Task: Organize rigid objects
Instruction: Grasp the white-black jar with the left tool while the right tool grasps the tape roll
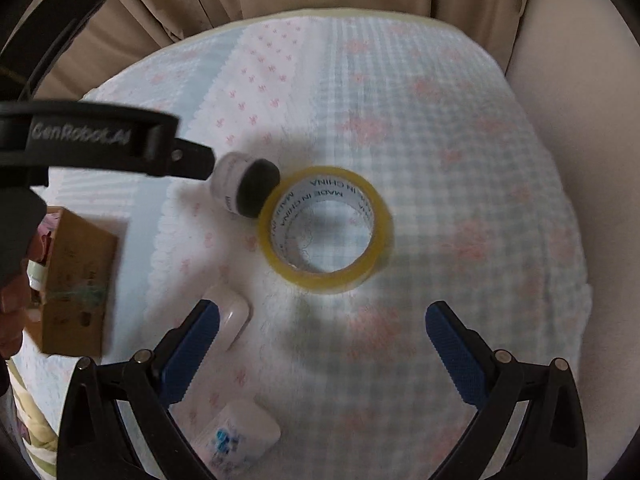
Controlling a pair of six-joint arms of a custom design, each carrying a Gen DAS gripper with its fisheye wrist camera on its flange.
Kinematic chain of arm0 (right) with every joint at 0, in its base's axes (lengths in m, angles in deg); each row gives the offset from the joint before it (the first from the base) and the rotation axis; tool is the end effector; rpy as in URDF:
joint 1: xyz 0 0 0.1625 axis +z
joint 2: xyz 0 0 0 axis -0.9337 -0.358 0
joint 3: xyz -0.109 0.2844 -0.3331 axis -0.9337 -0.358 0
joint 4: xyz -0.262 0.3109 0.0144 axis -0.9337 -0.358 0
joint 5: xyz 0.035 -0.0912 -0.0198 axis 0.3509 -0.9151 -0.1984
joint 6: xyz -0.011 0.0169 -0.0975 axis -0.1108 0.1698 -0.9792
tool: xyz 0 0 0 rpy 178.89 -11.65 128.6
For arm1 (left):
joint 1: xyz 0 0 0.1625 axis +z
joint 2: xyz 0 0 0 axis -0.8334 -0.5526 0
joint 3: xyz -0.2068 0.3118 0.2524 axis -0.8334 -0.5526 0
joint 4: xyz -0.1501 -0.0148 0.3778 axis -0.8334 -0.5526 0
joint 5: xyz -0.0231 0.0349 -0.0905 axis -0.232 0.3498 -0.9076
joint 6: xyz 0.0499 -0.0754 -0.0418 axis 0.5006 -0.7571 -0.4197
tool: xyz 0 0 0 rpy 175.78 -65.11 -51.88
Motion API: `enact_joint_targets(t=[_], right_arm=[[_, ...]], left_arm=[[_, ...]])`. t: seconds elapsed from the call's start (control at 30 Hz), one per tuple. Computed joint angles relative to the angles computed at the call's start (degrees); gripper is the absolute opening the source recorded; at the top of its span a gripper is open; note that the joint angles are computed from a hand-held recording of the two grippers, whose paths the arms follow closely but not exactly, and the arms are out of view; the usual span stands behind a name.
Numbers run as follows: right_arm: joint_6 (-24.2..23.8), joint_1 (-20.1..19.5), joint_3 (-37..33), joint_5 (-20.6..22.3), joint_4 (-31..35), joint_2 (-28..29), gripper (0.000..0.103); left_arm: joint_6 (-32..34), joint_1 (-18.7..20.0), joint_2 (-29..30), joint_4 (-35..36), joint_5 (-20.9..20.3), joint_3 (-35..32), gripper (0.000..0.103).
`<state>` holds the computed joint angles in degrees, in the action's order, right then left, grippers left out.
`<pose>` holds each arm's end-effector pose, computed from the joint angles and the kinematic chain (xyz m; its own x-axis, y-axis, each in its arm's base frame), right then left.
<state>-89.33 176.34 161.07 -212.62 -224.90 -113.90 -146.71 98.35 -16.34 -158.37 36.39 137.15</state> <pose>0.2406 -0.5160 0.2395 -0.6911 -0.4188 0.5891 -0.5125 0.8586 0.0092 -0.3386 -0.5623 0.1386 -0.7359 -0.0978 -0.6700 0.0597 0.9763 -0.2082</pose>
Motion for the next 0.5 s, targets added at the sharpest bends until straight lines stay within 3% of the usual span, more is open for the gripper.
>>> enact_joint_targets(t=[0.33,0.5], right_arm=[[-3.0,-2.9,0.2,0.9,-6.9,5.2,0.103],[-5.2,-3.0,-0.2,-0.2,-10.7,7.8,0.103]], left_arm=[[4.7,4.2,4.2,-0.9,-1.8,-3.2,0.098],[7.0,5.8,6.2,0.0,-3.7,-5.5,0.085]])
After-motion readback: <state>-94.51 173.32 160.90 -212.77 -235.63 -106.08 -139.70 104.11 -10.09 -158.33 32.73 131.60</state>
